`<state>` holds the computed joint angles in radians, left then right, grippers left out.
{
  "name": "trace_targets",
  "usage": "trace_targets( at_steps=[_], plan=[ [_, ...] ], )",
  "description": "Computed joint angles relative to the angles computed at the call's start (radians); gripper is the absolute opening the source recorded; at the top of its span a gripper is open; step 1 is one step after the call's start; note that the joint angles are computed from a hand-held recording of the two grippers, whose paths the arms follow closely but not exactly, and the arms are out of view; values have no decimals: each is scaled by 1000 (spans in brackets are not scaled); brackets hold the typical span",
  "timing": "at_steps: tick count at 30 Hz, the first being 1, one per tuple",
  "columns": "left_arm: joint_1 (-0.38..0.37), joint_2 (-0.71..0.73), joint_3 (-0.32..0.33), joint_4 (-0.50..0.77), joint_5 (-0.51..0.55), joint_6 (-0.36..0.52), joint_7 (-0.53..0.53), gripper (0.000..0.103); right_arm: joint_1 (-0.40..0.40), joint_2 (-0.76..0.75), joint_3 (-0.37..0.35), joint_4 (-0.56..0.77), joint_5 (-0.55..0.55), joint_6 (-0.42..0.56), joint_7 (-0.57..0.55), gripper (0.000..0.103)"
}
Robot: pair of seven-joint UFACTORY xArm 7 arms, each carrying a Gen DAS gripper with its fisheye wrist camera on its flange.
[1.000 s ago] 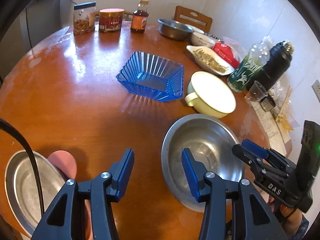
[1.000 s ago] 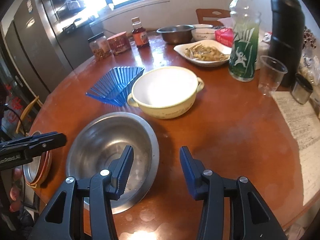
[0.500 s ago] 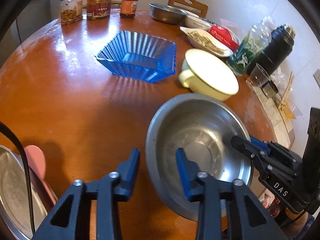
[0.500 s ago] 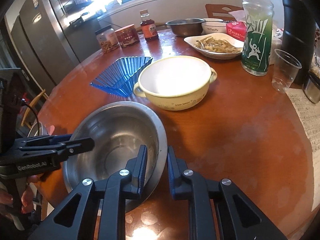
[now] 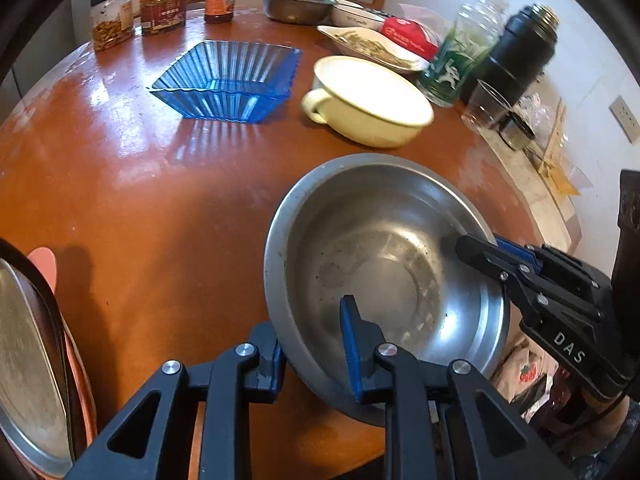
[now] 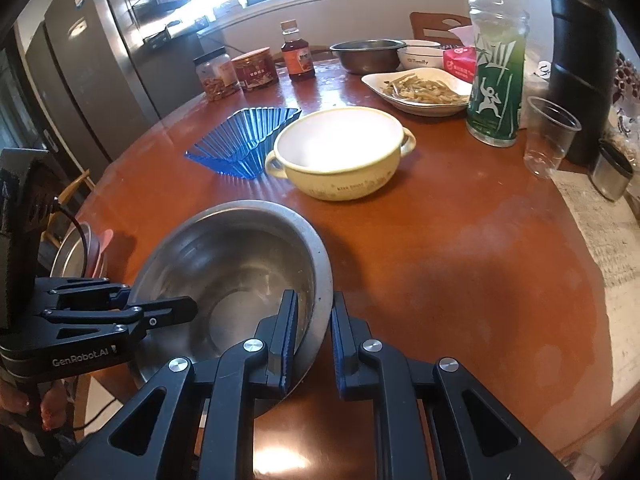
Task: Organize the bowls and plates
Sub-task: 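Carry the steel bowl onto the stacked plates and release it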
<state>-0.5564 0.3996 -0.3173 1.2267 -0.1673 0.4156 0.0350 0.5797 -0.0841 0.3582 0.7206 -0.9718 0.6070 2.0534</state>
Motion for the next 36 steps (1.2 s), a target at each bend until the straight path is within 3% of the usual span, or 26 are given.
trace_targets(
  at_steps=[12,24,28,31,36],
  plan=[
    [-36,-8,39,-15,74,-17,-91,25,-3,20,-5,4,-46,-30,43,16],
    [0,-11,5,-24,38,-14,-65,25,-1,41,-33,9,-83,-86,84,19],
    [-5,-28,14,-42,42,-31,-72,25,-1,30,-30,5,-73,-72,96,25],
    [-3,-41,18,-54,41,-42,-77,26,-1,16,-23,-1,-70,-55,112,38],
    [11,-69,19,-78,31,-56,-81,36,-4,-4,-10,-3,-52,-22,112,38]
  ],
)
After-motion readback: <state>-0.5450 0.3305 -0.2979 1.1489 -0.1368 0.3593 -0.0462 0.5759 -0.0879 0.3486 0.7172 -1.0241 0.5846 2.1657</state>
